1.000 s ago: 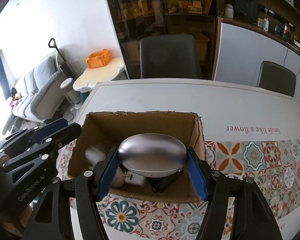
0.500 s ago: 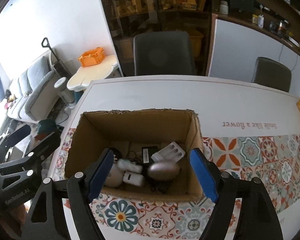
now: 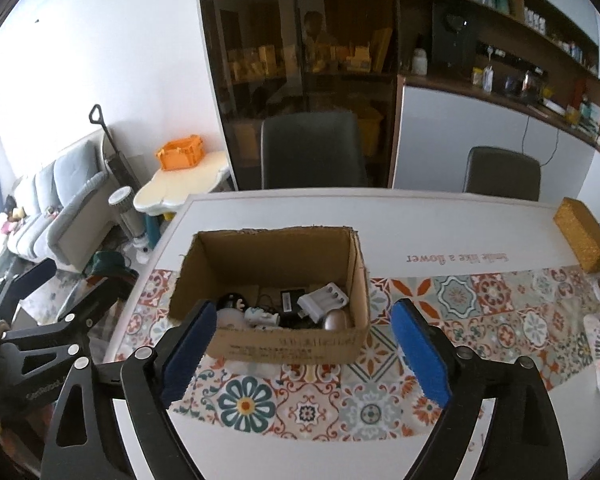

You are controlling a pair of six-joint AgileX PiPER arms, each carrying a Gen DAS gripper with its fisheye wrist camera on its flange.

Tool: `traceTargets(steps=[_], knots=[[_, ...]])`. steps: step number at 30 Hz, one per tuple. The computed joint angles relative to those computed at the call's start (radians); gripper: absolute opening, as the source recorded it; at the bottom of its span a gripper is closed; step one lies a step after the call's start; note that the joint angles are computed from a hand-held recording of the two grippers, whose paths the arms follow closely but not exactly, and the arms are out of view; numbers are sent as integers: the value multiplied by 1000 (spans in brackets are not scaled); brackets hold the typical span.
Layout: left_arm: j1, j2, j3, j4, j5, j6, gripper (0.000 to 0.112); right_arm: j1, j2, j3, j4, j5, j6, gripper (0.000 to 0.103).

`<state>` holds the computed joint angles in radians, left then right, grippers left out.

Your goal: Organize rigid objects

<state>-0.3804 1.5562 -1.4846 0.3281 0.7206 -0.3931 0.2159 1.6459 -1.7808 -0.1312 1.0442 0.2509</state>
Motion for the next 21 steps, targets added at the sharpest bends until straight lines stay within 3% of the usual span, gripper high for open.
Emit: traceTargets(steps=[10,16,21], knots=[[-56,-197,144,62,15,-73,103,74,-223,178,-84,-18,104,92],[-142,-283,215,220,54,-202,103,116,-310,250,-127,-11,157,92],[-184,-335,249,267,82,-268,103,163,-378,299,-182,-3,211,92]])
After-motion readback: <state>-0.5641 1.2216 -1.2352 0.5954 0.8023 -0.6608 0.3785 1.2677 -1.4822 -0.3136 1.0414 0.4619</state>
